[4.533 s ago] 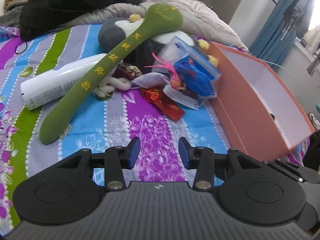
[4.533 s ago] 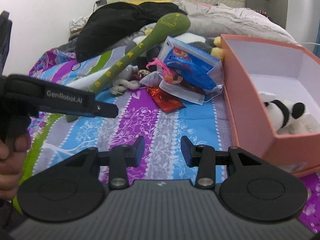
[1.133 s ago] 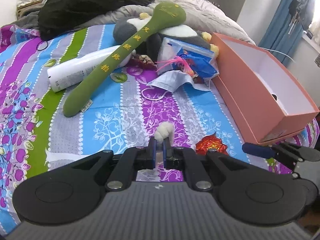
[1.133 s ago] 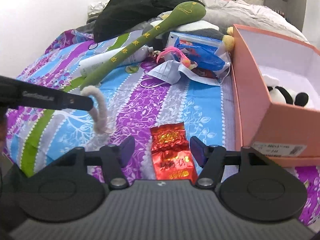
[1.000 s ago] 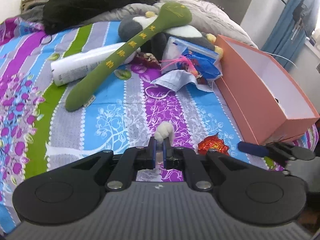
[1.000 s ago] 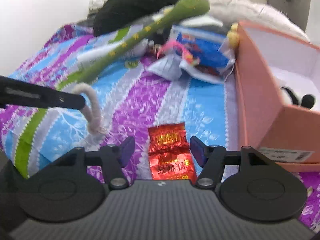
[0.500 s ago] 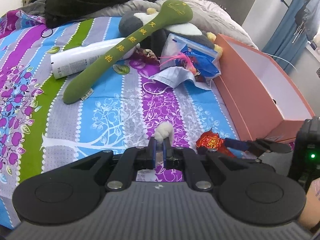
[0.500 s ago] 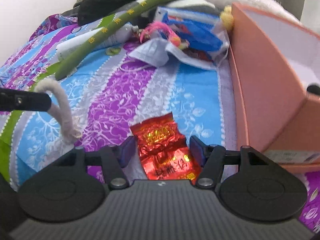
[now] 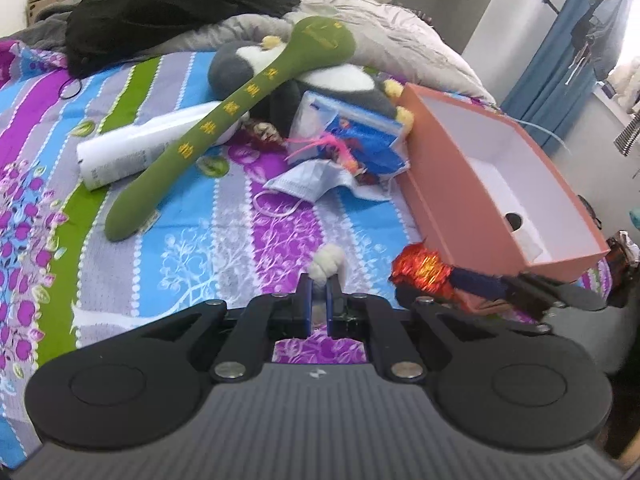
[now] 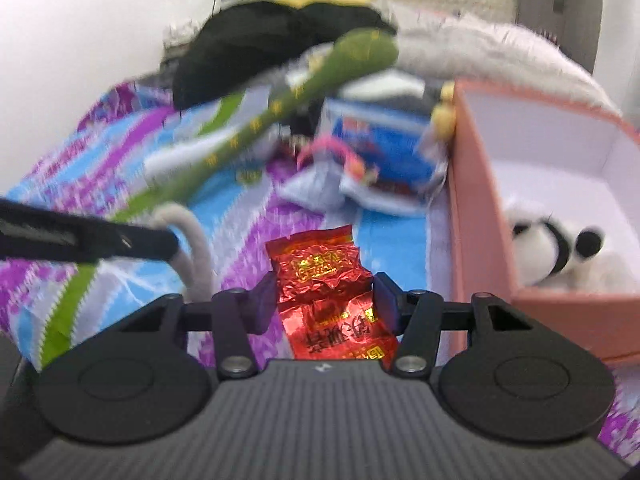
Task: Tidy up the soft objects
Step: 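Carry the red packet with the right gripper over the shoebox while the left carries the white item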
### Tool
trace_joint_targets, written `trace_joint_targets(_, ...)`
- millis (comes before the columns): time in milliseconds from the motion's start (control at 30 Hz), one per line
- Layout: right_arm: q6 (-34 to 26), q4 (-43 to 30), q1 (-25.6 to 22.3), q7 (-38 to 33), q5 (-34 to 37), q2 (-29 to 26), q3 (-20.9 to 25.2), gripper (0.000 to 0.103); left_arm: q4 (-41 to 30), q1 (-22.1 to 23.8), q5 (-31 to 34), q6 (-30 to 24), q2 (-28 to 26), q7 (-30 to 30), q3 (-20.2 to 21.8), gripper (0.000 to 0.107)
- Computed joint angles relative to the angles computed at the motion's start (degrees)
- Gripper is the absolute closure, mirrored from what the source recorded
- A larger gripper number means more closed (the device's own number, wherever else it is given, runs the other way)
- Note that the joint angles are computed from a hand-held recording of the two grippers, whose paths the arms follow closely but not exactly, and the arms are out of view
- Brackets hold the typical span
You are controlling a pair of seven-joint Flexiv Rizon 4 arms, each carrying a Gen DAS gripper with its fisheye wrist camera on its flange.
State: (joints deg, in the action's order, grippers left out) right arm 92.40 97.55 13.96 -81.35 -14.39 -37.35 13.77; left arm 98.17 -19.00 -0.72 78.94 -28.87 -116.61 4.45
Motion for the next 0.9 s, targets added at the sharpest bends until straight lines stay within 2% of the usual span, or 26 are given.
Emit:
trace_joint_targets(133,1.35,-0.58,-1.71,-0.02,0.66,1.67,1.47,0.048,-2.53,0.37,-0.08,-0.71,0.17,1.06,-0.64,0.099)
trace_joint_targets(300,2.89,-1.35,-2.01,0.57,0.64,3.45,0.76,0.048,-5.92,1.23,-1.10,-0.62,0.14,3.43,-2.20,0.099)
trace_joint_targets(467,5.31,-1.60,-0.17,2.76,0.76,4.70,-3.02,0.048,-9.97,1.64,-2.54,-0.94,-0.60,6.21,-3.73,0.099)
trace_joint_targets(633,6.81,-1.29,-0.32,4.43,0.24,5.19,-4.08,0.048,-13.41,1.41,-3.33,-1.82,-1.71,8.71,-4.55,0.099)
trace_joint_targets(900,6.10,-3.71,0.16,6.93,-0.78,5.18,-8.34,0.048,-22.83,0.72,-4.44,-5.45,-6.32,12.11,-5.64,0.099)
